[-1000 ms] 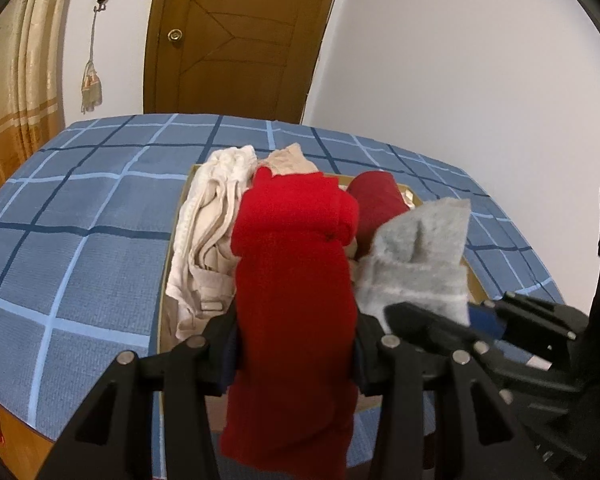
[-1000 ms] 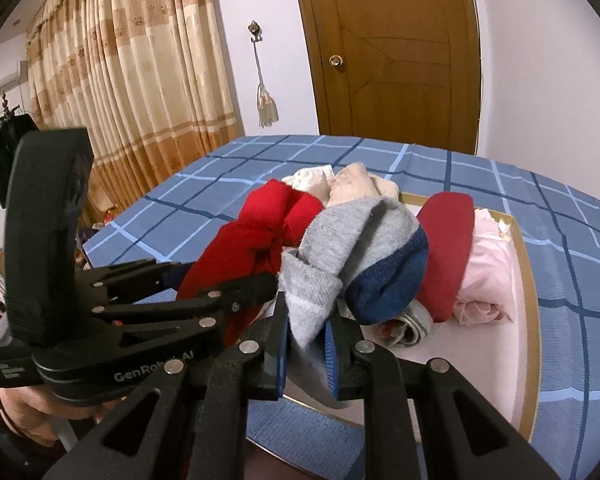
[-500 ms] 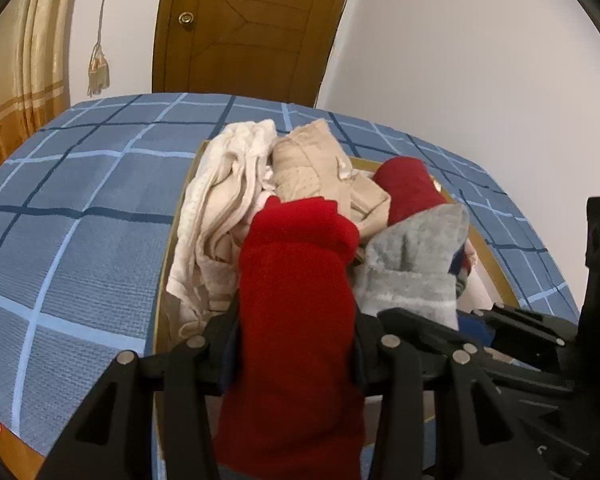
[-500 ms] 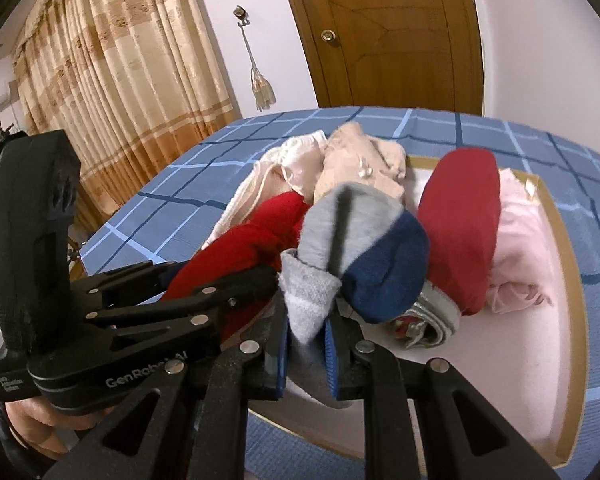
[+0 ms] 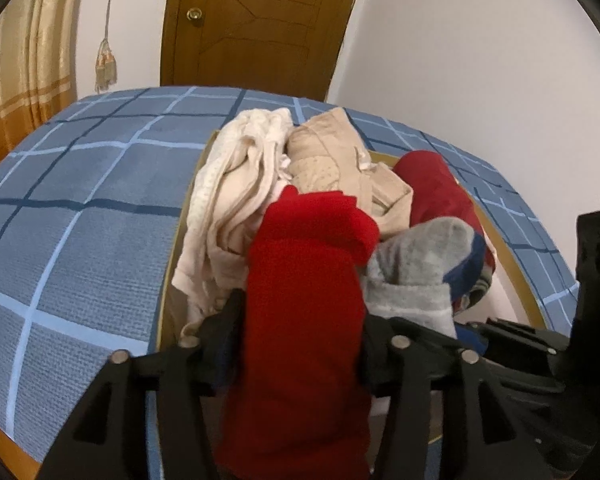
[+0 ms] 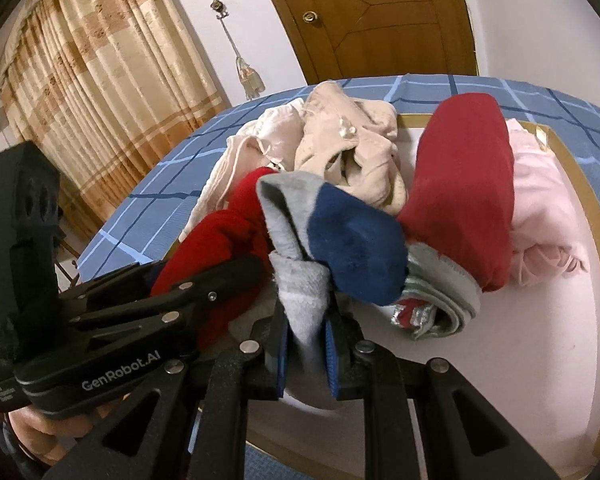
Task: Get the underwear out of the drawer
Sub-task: 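Lower the grey sock with the right tool while the left tool lowers the red garment into the tray, then open both tools and move them back down into the open drawer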
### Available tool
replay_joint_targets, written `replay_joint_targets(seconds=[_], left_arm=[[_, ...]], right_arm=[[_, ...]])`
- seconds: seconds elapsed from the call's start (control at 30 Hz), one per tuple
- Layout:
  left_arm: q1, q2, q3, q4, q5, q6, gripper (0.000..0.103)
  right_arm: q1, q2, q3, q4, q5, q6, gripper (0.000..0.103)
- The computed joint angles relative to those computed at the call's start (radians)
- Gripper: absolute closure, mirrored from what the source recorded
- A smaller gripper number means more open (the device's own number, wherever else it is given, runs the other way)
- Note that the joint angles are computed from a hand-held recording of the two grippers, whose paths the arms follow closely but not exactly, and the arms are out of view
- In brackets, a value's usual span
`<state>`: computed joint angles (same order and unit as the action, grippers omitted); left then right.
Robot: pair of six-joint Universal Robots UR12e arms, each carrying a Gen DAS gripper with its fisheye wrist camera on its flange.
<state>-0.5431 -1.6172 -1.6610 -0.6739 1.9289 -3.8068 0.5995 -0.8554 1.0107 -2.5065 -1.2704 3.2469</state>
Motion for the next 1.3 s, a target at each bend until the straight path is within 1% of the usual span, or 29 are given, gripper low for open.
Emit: replay_joint_targets(seconds=[0.07, 0.1, 0.17, 0.2, 0.23, 0.27, 0.3, 0.33, 0.37, 0.43, 0.53, 0.67, 0.8, 0.9, 1.07, 1.13, 1.3], left_arm=[[-0.005, -0.002, 0.007, -0.017, 0.017, 0.009, 0.036], [-0.013, -0.004, 0.019, -0.046, 0.037, 0.010, 0.028], [-0.027, -0.003, 0.025, -0.048, 0.075, 0.016, 0.021], [-0.038, -0.003, 0.028, -0.046, 0.113, 0.020, 0.013], [-0.056, -0.005, 0.033, -0.049, 0.180, 0.017, 0.004], [-0.068, -0.006, 0.036, -0.052, 0.225, 0.013, 0.001], [-0.074, -0.005, 0.036, -0.049, 0.246, 0.013, 0.000], [-0.079, 0.000, 0.033, -0.039, 0.254, 0.020, 0.000], [-0.079, 0.004, 0.030, -0.031, 0.247, 0.020, 0.000], [-0.081, 0.015, 0.023, -0.029, 0.236, 0.006, 0.000], [-0.094, 0.021, 0.019, -0.032, 0.245, 0.002, 0.000], [-0.117, 0.029, 0.010, -0.016, 0.249, 0.013, 0.000], [-0.140, 0.025, 0.019, -0.048, 0.273, 0.025, 0.000], [-0.156, 0.023, 0.020, -0.063, 0.299, 0.031, 0.000], [-0.169, 0.030, 0.007, -0.054, 0.306, 0.011, 0.000], [-0.175, 0.031, 0.000, -0.043, 0.315, 0.006, 0.000], [-0.188, 0.031, -0.005, -0.048, 0.325, 0.000, 0.000]], right_arm=[[0.000, -0.006, 0.013, -0.015, -0.001, 0.000, 0.086], [-0.003, -0.011, 0.021, -0.020, 0.011, 0.003, 0.085], [-0.011, -0.025, 0.043, -0.027, 0.044, 0.025, 0.082], [-0.013, -0.035, 0.059, -0.045, 0.052, 0.041, 0.082], [-0.014, -0.045, 0.076, -0.070, 0.056, 0.054, 0.081], [-0.015, -0.057, 0.096, -0.103, 0.055, 0.063, 0.078], [-0.015, -0.066, 0.111, -0.126, 0.050, 0.072, 0.075], [-0.015, -0.076, 0.126, -0.145, 0.038, 0.085, 0.064], [-0.015, -0.086, 0.142, -0.166, 0.026, 0.104, 0.049], [-0.016, -0.102, 0.175, -0.219, 0.010, 0.141, 0.041], [-0.025, -0.127, 0.232, -0.321, 0.047, 0.198, 0.041], [-0.025, -0.160, 0.291, -0.396, 0.043, 0.233, 0.040], [-0.026, -0.184, 0.340, -0.459, 0.052, 0.262, 0.040], [-0.025, -0.193, 0.357, -0.464, 0.044, 0.262, 0.040], [-0.026, -0.203, 0.387, -0.488, 0.023, 0.293, 0.040], [-0.025, -0.209, 0.398, -0.492, 0.009, 0.296, 0.040], [-0.019, -0.226, 0.430, -0.501, -0.019, 0.285, 0.040]])
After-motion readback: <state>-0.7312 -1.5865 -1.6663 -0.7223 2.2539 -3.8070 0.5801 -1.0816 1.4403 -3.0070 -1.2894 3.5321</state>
